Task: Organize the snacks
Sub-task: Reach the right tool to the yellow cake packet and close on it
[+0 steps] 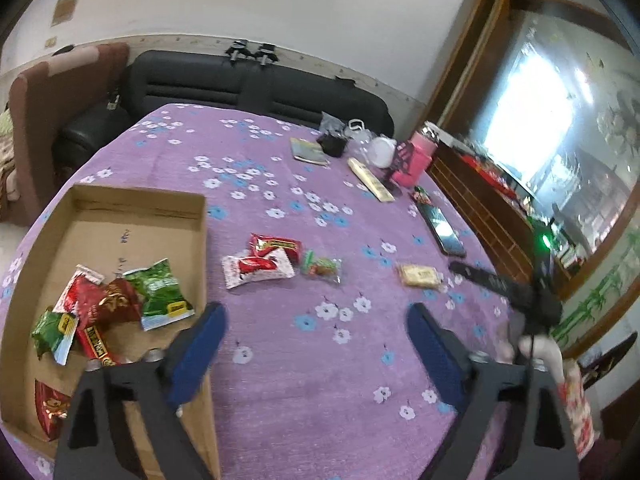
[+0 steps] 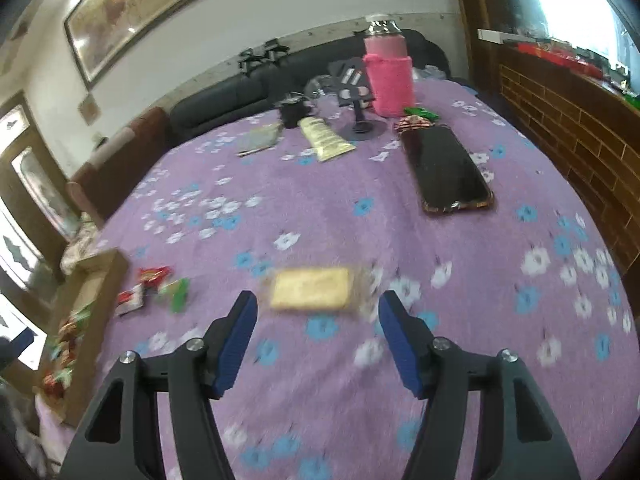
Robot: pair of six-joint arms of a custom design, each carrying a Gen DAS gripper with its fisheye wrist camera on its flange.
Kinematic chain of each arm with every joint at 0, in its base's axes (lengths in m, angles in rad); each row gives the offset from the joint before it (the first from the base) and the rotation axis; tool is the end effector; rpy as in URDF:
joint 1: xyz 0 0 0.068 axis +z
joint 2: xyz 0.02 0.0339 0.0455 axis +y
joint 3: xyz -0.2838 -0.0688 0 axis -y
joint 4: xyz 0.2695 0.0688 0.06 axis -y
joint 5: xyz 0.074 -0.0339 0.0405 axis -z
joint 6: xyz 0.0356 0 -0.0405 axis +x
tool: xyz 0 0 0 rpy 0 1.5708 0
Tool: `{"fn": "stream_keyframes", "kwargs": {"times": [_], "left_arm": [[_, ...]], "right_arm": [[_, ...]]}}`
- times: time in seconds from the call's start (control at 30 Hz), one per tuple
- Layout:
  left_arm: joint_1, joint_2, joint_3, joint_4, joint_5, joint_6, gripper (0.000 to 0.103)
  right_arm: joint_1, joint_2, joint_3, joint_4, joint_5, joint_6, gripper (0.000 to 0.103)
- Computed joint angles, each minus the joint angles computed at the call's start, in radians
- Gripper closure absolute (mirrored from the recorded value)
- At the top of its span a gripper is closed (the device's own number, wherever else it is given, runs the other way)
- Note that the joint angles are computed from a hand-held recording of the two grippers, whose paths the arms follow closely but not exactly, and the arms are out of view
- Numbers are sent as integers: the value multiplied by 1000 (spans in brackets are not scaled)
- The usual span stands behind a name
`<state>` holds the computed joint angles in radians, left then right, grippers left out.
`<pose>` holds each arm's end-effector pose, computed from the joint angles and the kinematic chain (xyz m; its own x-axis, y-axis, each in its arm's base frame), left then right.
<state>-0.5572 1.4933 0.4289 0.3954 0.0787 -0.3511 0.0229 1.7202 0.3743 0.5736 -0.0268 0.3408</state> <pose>0.2252 -0.1436 0.1220 -0.6936 0.0282 -0.7198 0.3631 0.8767 -0.3156 0.2592 0.0069 0.0683 -0.6715 0.3188 -0.6689 0.1935 0.9468 0.2570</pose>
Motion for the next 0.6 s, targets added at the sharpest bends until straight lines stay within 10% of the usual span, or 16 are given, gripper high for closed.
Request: {"fn": "stream_keyframes", "kwargs": {"times": [0.33, 0.6], "left_arm": [[-62, 154, 212, -136, -40, 45, 16], [-58, 439, 554, -265, 70, 72, 16]], "right_arm": [[-44, 217, 173, 56, -89, -34, 41], [-135, 253, 207, -8, -376, -58, 41]]}}
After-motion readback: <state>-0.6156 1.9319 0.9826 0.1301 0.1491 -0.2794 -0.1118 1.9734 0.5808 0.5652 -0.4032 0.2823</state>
